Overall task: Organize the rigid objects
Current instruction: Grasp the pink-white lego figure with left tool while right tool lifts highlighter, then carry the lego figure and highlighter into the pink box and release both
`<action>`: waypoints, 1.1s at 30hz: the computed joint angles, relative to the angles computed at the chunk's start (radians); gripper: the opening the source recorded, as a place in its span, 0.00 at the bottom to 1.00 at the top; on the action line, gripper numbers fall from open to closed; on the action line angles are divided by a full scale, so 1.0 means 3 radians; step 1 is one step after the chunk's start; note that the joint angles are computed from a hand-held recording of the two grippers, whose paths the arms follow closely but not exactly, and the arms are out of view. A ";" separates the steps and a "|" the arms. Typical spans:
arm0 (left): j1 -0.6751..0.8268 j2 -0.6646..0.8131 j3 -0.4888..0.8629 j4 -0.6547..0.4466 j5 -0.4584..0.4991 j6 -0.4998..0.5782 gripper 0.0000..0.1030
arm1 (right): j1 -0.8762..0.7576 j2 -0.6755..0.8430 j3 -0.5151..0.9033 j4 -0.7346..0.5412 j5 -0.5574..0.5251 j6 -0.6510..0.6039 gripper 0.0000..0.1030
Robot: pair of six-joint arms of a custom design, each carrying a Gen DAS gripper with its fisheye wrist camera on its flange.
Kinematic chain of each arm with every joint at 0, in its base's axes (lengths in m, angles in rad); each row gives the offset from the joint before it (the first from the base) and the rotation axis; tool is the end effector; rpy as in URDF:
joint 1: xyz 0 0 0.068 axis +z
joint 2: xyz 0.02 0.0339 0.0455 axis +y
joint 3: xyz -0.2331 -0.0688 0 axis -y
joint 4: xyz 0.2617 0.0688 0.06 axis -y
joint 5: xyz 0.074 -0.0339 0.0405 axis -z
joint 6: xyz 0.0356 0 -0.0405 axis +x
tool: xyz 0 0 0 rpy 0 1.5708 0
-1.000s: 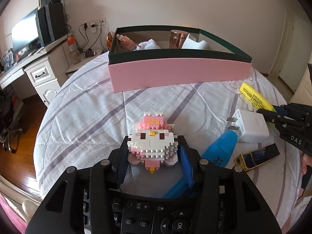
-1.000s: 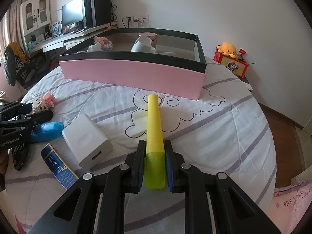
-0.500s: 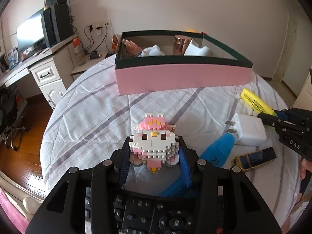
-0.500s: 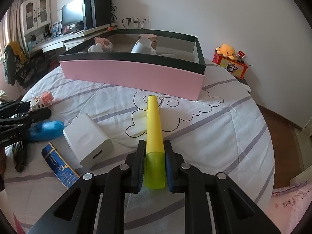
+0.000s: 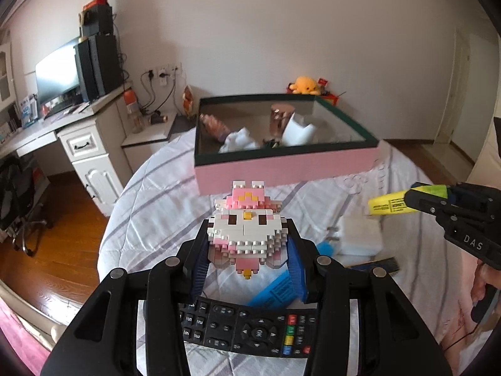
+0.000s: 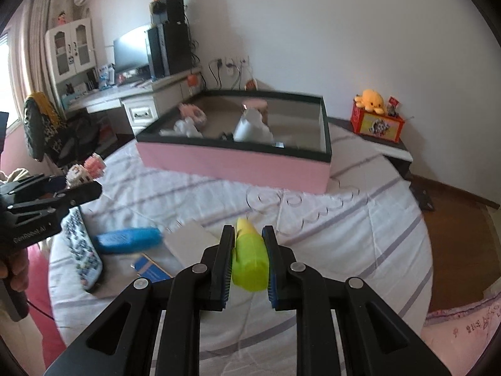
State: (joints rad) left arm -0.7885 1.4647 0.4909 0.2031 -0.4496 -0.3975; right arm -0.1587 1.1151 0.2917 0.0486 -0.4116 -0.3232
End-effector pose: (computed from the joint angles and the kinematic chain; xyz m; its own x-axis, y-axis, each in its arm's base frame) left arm 0.2000 -0.1793 0.0887 -0.6150 0.1242 -0.7787 0.1963 0.9806 0.0014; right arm 0.2150 -0.0200 0.0971 -0.6114 -0.1969 -0.7665 -0.3497 0.9361 0.0384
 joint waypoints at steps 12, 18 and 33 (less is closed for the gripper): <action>-0.0140 -0.0219 0.0165 -0.0252 -0.0109 0.0169 0.43 | 0.0046 -0.0580 0.0048 -0.0393 -0.0133 0.0027 0.17; -0.0063 -0.0242 0.0372 -0.0336 -0.0033 0.0354 0.43 | 0.0070 -0.0571 0.0199 -0.0428 -0.0138 0.0016 0.17; 0.0714 0.1493 0.2726 -0.1034 0.0708 0.1000 0.43 | 0.0372 0.1333 0.1972 -0.0155 0.0319 0.0016 0.18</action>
State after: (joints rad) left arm -0.5745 1.9127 1.3086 -0.1073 -0.2373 -0.0974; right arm -0.0472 1.5151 0.8832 0.0022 -0.3159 -0.3183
